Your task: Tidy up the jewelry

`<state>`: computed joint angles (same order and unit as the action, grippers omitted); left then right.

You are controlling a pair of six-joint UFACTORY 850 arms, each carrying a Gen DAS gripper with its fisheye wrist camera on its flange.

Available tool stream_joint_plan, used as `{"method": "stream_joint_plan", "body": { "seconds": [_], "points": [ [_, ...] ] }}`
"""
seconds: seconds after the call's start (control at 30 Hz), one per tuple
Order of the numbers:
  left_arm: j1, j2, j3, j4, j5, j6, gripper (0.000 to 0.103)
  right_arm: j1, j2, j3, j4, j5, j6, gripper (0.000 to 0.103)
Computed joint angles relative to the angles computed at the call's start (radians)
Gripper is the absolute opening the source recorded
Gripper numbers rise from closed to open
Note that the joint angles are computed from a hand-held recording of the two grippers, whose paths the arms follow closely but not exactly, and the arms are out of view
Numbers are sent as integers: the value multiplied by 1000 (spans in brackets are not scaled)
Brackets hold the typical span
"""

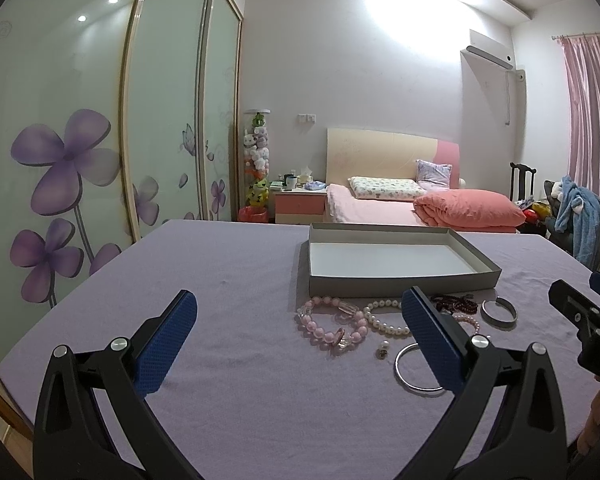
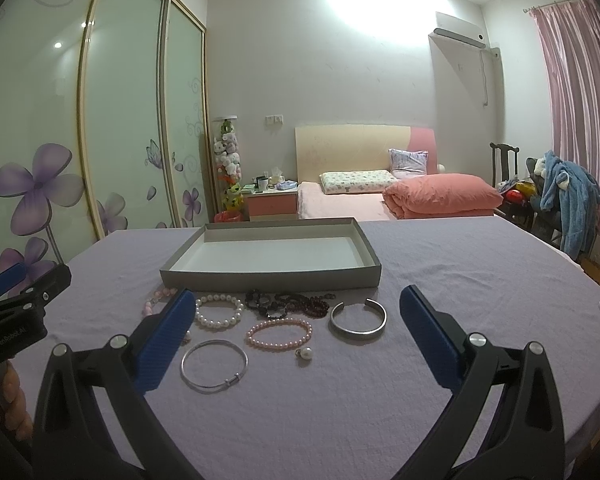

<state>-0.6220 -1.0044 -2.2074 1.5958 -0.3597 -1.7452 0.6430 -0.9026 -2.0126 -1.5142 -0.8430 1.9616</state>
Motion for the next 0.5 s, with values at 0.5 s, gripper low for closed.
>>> {"method": "stream_joint_plan", "body": {
  "seconds": [0.5],
  "points": [
    [-1, -5, -10, -28, -2, 30, 101, -6, 5, 22, -8, 8, 25, 99]
  ]
}}
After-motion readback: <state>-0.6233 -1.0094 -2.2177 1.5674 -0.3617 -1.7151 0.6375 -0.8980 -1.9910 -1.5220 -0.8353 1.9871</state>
